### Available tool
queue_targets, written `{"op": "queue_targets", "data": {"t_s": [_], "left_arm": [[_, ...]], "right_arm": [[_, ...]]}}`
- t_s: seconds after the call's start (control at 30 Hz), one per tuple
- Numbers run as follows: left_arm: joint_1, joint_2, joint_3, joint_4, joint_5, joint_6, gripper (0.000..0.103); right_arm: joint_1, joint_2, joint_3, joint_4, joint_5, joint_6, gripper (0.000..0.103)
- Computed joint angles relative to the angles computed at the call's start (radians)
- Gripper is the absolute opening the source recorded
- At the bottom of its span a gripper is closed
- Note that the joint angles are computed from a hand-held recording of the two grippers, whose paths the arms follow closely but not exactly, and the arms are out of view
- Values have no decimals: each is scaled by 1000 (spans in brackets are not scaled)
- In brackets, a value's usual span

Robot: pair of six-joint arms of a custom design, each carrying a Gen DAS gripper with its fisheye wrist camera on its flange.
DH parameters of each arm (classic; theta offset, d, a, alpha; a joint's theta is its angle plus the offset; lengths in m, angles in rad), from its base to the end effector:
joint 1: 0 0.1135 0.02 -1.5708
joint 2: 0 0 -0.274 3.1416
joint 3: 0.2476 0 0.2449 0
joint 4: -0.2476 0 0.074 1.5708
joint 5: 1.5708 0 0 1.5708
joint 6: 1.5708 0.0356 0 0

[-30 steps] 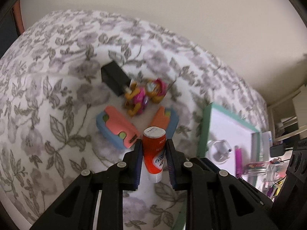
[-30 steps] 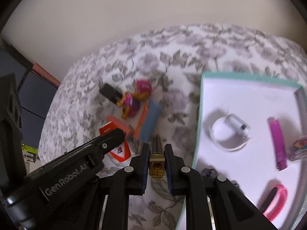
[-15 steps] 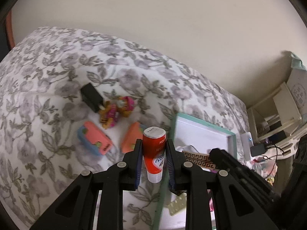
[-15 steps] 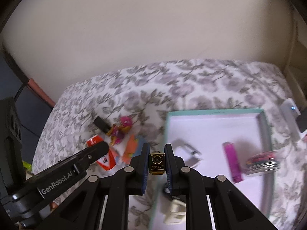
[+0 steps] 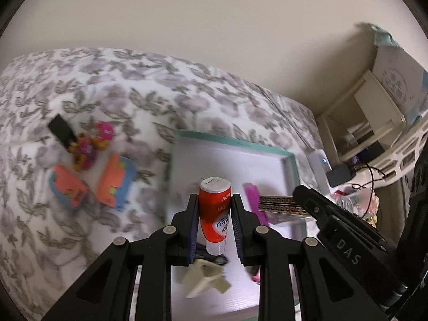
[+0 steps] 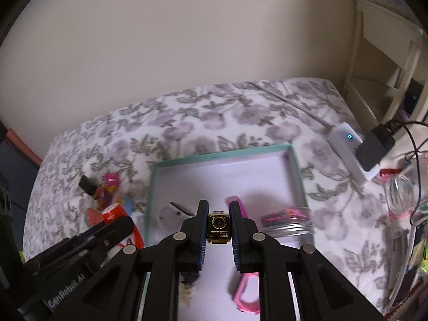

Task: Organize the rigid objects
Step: 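Carry the gold bar with the right tool while the left tool carries the red tube to the tray, then open the left tool to release the red tube in the tray while the right tool releases the gold bar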

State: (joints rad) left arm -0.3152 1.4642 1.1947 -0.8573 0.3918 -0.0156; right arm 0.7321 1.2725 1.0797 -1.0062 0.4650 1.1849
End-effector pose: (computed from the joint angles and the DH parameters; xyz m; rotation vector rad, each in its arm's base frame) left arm 0.2635 -0.1002 0.2840 0.5228 2.6528 -0.6291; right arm 0.1761 0.1368 0.2902 0.6839 2.4623 0.0455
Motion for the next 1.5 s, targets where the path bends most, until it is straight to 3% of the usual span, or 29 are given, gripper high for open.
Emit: {"op": "queue_targets", "data": {"t_s": [0.23,0.63,1.2,1.4,1.5], "left_arm": [[-92,8,-43,48,-42,-37,25],[-89,58,-82,74,-82,-32,25],[-86,77,-59,37,-69,-32,25],[-79,73,-34,7,-60,-26,28],[-71,64,-16,-6,-52,-25,36]], "right_arm": [[-18,-24,-38,-5,-15,0,17],[-67,32,-120,104,-133,-39,17],[-64,40,-95,65,-111,-29,19],[-52,25,-59,17,-73,-12,20],[-37,11,-30,-20,-40,2,20]]}}
